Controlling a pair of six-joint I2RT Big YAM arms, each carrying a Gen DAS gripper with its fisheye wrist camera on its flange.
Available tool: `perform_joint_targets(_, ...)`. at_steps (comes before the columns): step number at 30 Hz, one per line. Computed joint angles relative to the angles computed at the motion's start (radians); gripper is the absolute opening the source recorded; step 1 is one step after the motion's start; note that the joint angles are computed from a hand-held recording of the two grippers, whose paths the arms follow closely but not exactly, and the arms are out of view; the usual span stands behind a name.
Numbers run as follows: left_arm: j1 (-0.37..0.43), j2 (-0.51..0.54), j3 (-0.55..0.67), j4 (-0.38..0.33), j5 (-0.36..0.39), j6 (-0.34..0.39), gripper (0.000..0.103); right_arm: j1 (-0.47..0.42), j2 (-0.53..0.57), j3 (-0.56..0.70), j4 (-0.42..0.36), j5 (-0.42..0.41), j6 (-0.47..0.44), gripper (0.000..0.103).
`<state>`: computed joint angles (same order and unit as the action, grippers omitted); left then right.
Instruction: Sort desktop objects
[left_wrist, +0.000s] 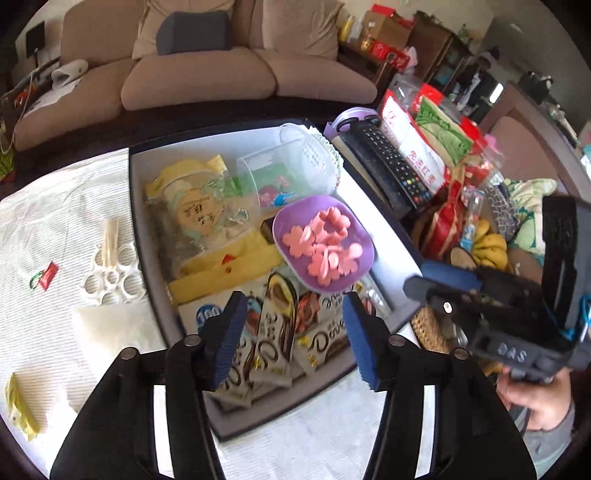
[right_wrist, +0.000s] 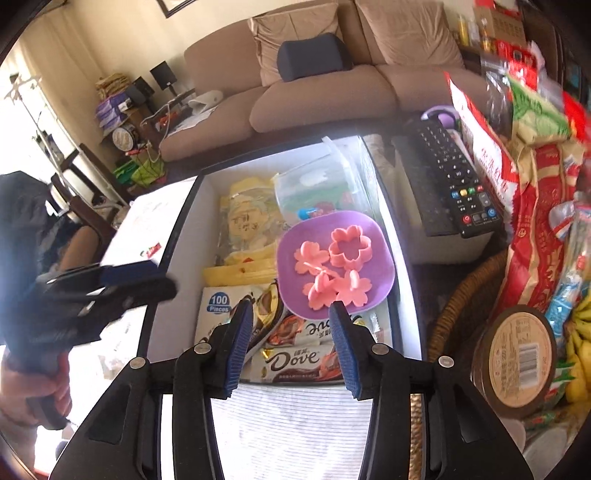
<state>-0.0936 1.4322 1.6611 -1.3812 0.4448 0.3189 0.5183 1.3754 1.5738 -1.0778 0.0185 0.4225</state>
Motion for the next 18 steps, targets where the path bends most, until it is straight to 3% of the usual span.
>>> perform_joint_targets(6,0.038,-0.115,-0.111,0.035,-0.005,-0.002,0.071,0.087,-0.007,-0.009,-0.003,0.136,0.055,0.051)
perform_joint_targets(8,0.047,-0.151,-0.145,0.049,-0.012,-0.002,0.084,0.116,-0.013,-0.012,-0.01,0.166,0.08,0.055)
perform_joint_targets(10,0.063,-0.183,-0.171,0.049,-0.008,0.001,0.1,0.141,-0.022,-0.018,-0.002,0.194,0.093,0.075)
perform_joint_targets(12,0.093,-0.218,-0.198,0.061,0.003,0.007,0.103,0.171,-0.038,-0.029,0.004,0.263,0.106,0.103)
perform_joint_targets(14,0.131,-0.239,-0.211,0.045,0.037,0.024,0.103,0.196,-0.064,-0.052,0.03,0.298,0.114,0.103)
perform_joint_targets(18,0.194,-0.286,-0.231,0.02,0.033,0.067,0.103,0.246,-0.077,-0.041,-0.01,0.35,0.136,0.103)
